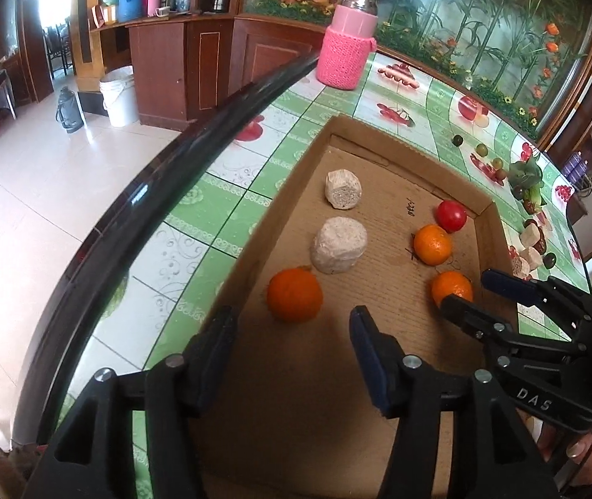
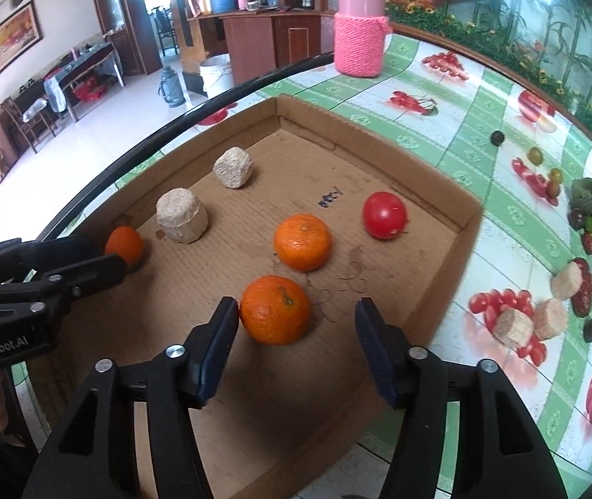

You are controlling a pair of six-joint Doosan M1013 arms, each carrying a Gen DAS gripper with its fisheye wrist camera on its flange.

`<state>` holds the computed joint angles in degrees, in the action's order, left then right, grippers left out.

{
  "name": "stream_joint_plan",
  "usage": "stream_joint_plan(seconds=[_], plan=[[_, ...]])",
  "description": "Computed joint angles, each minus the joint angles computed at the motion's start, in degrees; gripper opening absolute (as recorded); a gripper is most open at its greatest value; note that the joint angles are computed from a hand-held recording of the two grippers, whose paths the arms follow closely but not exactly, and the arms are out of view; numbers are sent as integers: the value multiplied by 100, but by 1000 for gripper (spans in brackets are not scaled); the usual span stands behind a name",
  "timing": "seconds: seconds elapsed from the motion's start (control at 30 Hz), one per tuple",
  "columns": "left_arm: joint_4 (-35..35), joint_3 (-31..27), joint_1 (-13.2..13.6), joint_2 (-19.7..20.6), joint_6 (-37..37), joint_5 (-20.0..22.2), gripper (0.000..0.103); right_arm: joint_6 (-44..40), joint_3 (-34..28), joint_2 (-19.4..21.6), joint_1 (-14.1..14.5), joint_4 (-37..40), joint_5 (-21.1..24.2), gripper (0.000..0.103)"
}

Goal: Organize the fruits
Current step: 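Lower the oranges into the tray and open both grippers, then grasp a square rice cake with the left gripper while the right grasps a brown date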

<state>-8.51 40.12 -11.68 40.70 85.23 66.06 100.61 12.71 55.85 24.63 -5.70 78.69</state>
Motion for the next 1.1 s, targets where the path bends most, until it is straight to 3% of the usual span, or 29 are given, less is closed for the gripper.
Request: stream_joint_plan(seconds=[0.4,0.53,1.1], plan=[[202,332,-22,-261,-190,-377,72,293,1029,-599,4,-207,-569,60],[220,413,-46,-331,-205,-444,72,395,1425,-841,20,-326,-851,72],[132,604,-371,-531,104,-545,76,1000,3274,-1938,-72,-462,-1778,72]])
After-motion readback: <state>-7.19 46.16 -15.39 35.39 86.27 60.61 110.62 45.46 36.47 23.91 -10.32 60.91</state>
